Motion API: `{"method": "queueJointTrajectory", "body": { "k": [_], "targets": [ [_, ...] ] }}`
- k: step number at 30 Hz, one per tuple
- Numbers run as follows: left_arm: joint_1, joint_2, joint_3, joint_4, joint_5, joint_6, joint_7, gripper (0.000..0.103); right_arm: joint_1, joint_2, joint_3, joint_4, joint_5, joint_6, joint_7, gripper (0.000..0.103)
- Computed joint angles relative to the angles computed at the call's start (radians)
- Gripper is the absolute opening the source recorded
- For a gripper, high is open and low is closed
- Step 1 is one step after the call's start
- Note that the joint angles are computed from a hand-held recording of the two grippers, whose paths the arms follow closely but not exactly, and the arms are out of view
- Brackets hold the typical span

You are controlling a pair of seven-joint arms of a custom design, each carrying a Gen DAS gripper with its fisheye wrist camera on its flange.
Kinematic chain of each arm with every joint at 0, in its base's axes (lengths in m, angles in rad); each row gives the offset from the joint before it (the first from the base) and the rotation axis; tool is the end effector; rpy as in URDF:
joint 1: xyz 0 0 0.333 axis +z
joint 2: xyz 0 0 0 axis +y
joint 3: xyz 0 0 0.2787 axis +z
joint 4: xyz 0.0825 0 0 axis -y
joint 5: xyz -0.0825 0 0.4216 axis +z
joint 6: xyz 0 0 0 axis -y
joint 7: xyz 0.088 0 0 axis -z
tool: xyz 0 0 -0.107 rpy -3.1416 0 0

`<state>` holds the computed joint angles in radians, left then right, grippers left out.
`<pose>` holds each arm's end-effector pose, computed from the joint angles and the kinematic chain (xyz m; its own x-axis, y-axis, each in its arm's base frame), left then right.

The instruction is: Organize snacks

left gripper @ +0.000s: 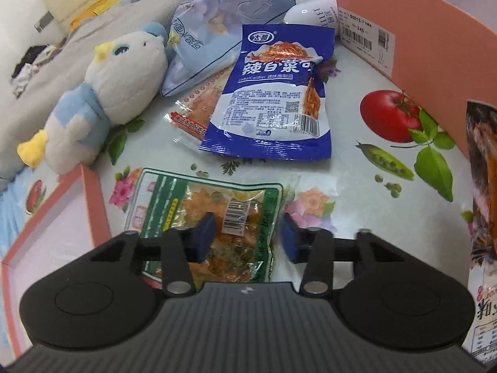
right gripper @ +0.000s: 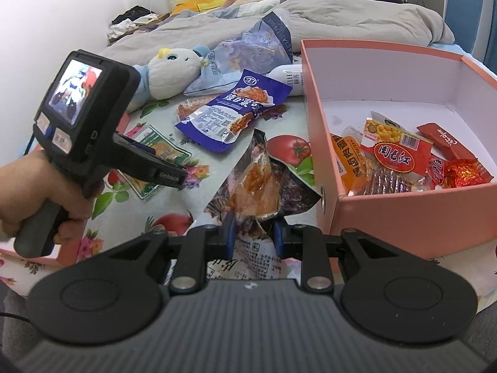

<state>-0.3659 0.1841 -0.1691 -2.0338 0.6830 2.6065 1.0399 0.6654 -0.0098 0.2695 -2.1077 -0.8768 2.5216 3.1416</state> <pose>0.5425 -0.3348 0.3361 -0.4127 -0.8632 -0.2909 -0.7350 0.5042 -0.4533 0.3552 0.4937 0.4072 0.0499 -0.9865 -0.1557 -0.7430 0.0676 -0.6659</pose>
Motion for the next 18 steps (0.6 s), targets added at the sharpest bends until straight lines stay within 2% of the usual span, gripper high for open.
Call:
{"method": "queueJointTrajectory", "body": {
  "k": [3,6,11,18],
  "targets": [
    [-0.003,-0.009,0.000,0.001,0.001,-0.020,-0.021,0.025,0.000,-0.006,0.000,-0.007,-0.002,0.001,0.008,0.027],
    [-0.001,-0.022,-0.003,-0.004,0.000,-0.033,-0.044,0.018,-0.002,-0.012,0.002,-0.010,-0.006,0.004,0.009,0.027],
    [0.016,-0.065,-0.012,-0.040,-0.019,-0.019,-0.098,0.013,-0.004,-0.023,0.006,-0.017,-0.016,0.007,0.010,0.027],
    [0.057,-0.157,-0.037,-0.108,-0.062,0.031,-0.186,0.011,-0.010,-0.027,0.009,-0.007,-0.018,0.014,-0.029,0.027]
  ]
}}
